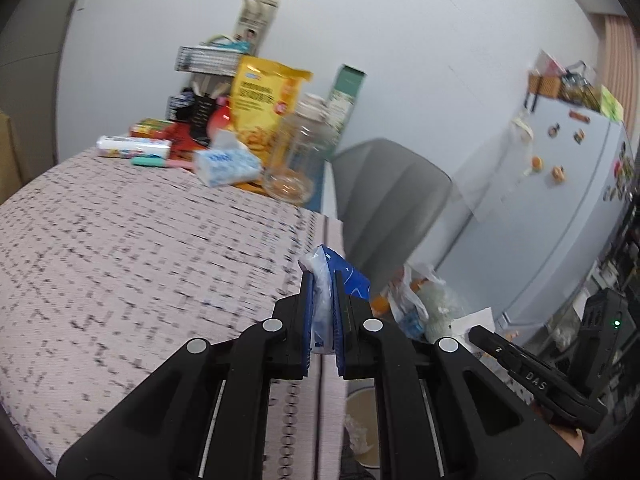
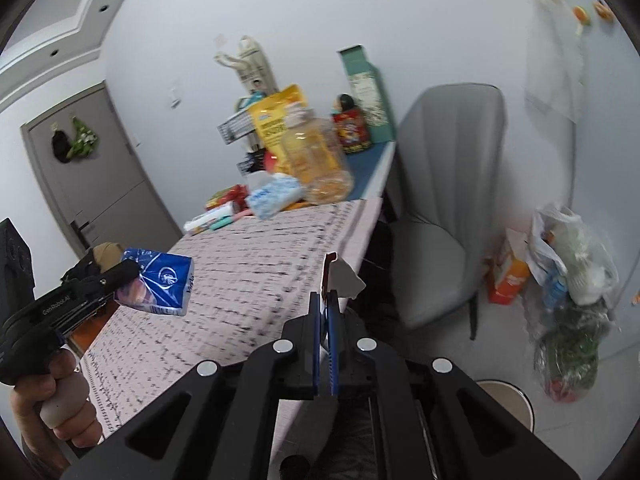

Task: Collect trash
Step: 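Carry the pack and paper scrap over the beige bin and open both tools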

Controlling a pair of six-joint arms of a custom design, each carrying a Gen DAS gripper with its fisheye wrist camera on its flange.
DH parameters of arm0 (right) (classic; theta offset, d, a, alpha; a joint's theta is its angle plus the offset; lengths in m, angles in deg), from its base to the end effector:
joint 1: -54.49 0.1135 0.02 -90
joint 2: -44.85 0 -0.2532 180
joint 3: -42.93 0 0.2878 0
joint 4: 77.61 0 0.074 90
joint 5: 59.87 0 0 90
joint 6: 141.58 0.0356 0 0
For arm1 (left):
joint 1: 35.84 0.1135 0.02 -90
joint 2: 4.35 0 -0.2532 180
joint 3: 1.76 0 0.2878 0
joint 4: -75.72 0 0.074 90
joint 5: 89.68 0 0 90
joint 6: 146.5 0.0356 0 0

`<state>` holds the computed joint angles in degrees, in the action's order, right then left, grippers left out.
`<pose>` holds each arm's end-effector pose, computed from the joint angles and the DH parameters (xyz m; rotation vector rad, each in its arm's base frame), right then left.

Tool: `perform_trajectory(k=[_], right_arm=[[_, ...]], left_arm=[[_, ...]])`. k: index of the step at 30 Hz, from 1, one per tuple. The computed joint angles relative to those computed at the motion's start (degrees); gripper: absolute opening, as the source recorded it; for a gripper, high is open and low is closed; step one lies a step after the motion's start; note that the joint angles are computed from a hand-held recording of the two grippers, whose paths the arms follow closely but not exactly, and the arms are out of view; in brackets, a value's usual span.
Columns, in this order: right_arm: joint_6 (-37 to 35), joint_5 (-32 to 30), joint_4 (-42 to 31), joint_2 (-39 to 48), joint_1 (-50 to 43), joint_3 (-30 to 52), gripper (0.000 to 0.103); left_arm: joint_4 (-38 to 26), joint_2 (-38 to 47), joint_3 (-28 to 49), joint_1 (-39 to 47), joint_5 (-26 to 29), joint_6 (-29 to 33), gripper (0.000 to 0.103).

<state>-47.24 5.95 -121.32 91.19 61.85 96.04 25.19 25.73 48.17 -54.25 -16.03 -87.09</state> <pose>0.2124 0.0421 0.2666 -0.2928 2.1905 0.5801 0.1594 -0.0425 0.2829 -0.3904 2.0531 -0.2196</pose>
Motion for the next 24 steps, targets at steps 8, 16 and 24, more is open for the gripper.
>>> perform_trajectory(k=[8,16,24], right_arm=[[-5.3,-5.3,2.7,8.6,-16.3,-4.0,0.005],[-10.4,-8.1,9.0,21.5,-26.1,-5.7,0.008],[-15.1,-15.0,11.0,34.8,-34.9,-3.4,0.053]], left_arm=[[10.7,17.7,0.7,-7.3,1.9,-1.1,0.009],[17.9,34.9,5.2,-11.7,4.2,-2.5,0.009],[21.1,49.6,11.9,-16.1,5.0,-3.2,0.009]])
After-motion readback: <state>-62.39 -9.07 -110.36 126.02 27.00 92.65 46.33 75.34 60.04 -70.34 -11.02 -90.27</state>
